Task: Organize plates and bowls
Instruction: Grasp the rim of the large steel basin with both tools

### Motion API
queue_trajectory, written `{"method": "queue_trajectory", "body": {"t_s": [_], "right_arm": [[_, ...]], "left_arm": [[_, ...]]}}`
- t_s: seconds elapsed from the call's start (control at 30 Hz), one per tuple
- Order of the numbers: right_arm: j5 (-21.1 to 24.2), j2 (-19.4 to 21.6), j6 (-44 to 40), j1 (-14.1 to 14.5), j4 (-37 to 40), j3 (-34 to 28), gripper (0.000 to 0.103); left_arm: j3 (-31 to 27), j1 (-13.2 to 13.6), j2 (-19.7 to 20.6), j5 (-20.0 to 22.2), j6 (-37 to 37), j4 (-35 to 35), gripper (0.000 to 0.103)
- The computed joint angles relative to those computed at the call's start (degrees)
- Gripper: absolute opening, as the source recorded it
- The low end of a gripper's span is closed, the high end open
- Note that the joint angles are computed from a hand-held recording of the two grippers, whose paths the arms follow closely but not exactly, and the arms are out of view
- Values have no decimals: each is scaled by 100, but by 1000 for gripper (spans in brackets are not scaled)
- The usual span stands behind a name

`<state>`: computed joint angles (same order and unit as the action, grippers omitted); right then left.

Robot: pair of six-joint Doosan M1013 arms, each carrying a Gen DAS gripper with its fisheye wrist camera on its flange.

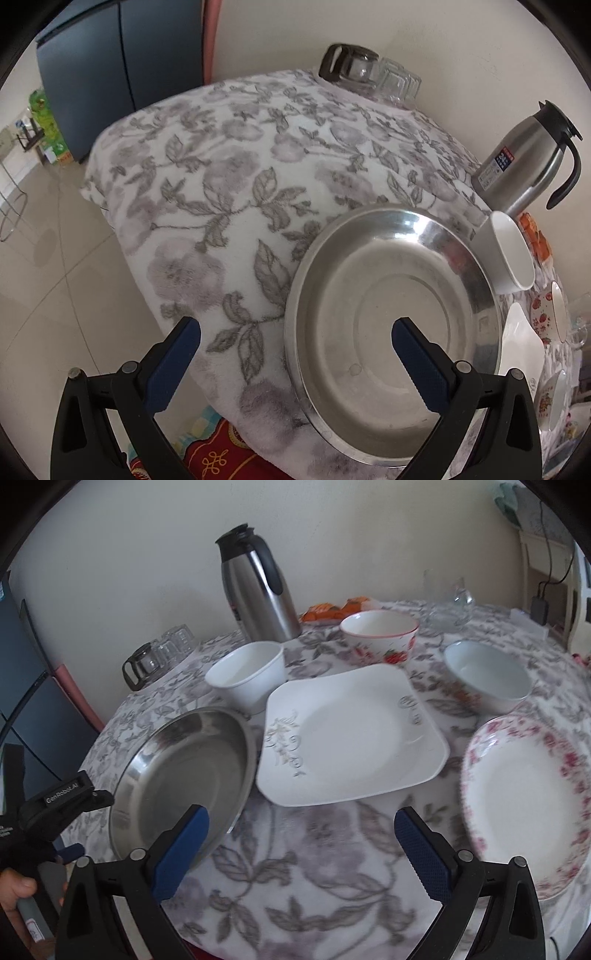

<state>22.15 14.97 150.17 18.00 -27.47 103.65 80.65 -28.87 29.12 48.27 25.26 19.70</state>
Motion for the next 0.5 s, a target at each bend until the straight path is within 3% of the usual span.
{"method": "queue_trajectory", "body": {"t_s": [0.27, 0.5], "right_arm": [[-98, 330, -1965, -60, 2065, -281, 78], [81, 532, -2787, -63, 2826, -494, 60]], "left_arm": [[-164, 25, 184, -36, 724, 45, 103], [-312, 131, 370, 119, 630, -20, 103]]}}
